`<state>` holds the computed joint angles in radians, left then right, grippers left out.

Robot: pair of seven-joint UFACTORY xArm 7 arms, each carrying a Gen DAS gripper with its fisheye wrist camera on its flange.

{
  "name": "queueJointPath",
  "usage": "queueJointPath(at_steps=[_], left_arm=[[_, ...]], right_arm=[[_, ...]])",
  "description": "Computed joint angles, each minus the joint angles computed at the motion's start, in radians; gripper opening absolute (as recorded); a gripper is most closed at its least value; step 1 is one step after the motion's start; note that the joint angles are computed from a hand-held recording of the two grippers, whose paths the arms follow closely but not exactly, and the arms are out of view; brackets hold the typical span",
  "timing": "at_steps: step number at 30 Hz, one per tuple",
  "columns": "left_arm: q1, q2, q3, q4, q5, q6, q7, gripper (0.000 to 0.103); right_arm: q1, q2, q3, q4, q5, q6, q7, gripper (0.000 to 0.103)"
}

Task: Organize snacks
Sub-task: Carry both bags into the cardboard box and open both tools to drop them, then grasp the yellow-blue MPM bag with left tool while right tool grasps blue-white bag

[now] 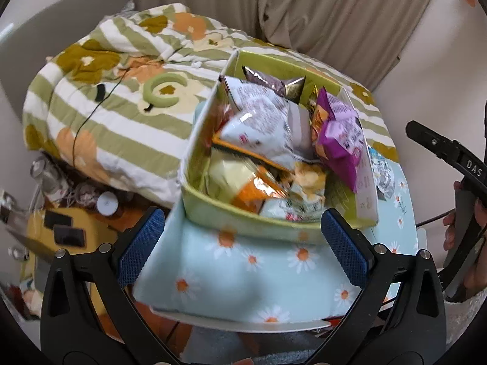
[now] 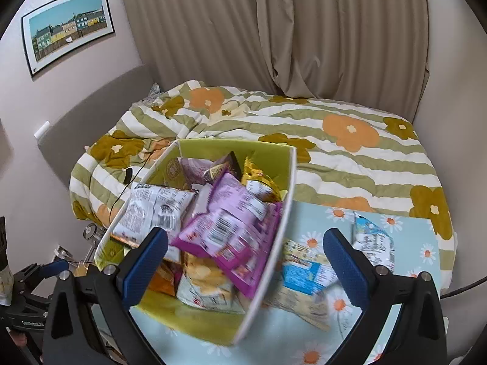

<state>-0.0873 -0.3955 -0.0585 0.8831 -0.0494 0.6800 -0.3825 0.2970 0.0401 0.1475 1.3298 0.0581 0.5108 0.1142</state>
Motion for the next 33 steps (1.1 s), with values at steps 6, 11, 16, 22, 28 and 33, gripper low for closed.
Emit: queueJointPath(at_steps=[6, 11, 16, 22, 28, 33], left_arm=[[-0.01, -0.028, -0.126, 0.0, 0.085, 0.032, -0.215, 0.102], [-0.055, 0.028, -0.217, 0.057, 0.178, 0.045, -0.404, 0.102], [-0.112, 0.158, -0.272, 0.163, 0.283, 0.051, -0.558, 0.102], [-0.194, 0.378, -0.299, 0.366, 0.493, 0.099, -0.718, 0.102], [-0.33, 0.634, -0.244, 0.64, 0.73, 0.234, -0.768, 0.102], [-0.436, 0.856, -0.164, 0.886, 0.795, 0.36, -0.689, 0.102]], right_arm=[[-0.043, -0.104, -0.044, -0.11, 0.214, 0.008, -0.258, 0.102], [-0.077, -0.145, -0.097, -0.149, 0.331, 0.042, -0.44, 0.102], [-0.128, -0.14, -0.143, -0.145, 0.403, 0.113, -0.598, 0.102], [-0.208, -0.07, -0.166, -0.081, 0.46, 0.219, -0.684, 0.102], [-0.276, 0.046, -0.148, 0.013, 0.466, 0.281, -0.658, 0.102], [-0.321, 0.141, -0.12, 0.082, 0.5, 0.316, -0.64, 0.102]])
